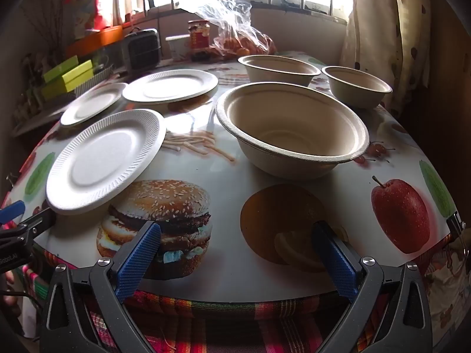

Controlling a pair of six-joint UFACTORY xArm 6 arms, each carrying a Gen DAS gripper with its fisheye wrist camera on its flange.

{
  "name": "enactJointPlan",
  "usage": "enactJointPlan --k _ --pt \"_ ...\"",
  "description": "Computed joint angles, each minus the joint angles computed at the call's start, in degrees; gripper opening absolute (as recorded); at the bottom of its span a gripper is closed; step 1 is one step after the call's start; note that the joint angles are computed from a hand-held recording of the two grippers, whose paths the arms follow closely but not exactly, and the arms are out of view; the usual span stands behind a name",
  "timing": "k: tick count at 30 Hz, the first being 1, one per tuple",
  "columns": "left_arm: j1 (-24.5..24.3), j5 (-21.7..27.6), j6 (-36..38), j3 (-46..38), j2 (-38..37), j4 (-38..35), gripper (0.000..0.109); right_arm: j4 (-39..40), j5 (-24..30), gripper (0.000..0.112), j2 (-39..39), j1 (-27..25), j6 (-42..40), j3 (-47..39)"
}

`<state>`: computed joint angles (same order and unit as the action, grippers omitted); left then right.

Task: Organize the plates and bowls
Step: 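Move the left and right tools toward the white paper plates while both stay open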

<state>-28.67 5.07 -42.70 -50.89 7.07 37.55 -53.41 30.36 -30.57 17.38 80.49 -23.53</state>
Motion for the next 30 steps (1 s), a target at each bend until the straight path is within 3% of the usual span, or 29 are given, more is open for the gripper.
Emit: enactJointPlan --k 27,30 --pt "-0.3 0.5 2.7 0.1 -0.2 -2.7 0.101 0.2 -1.0 0.103 -0.7 0.2 0.0 0.5" --pt "0.8 -0.2 -3.5 0.2 -0.9 4.4 0.101 -0.2 -4.0 0.103 -2.1 -0.6 -0.3 1.6"
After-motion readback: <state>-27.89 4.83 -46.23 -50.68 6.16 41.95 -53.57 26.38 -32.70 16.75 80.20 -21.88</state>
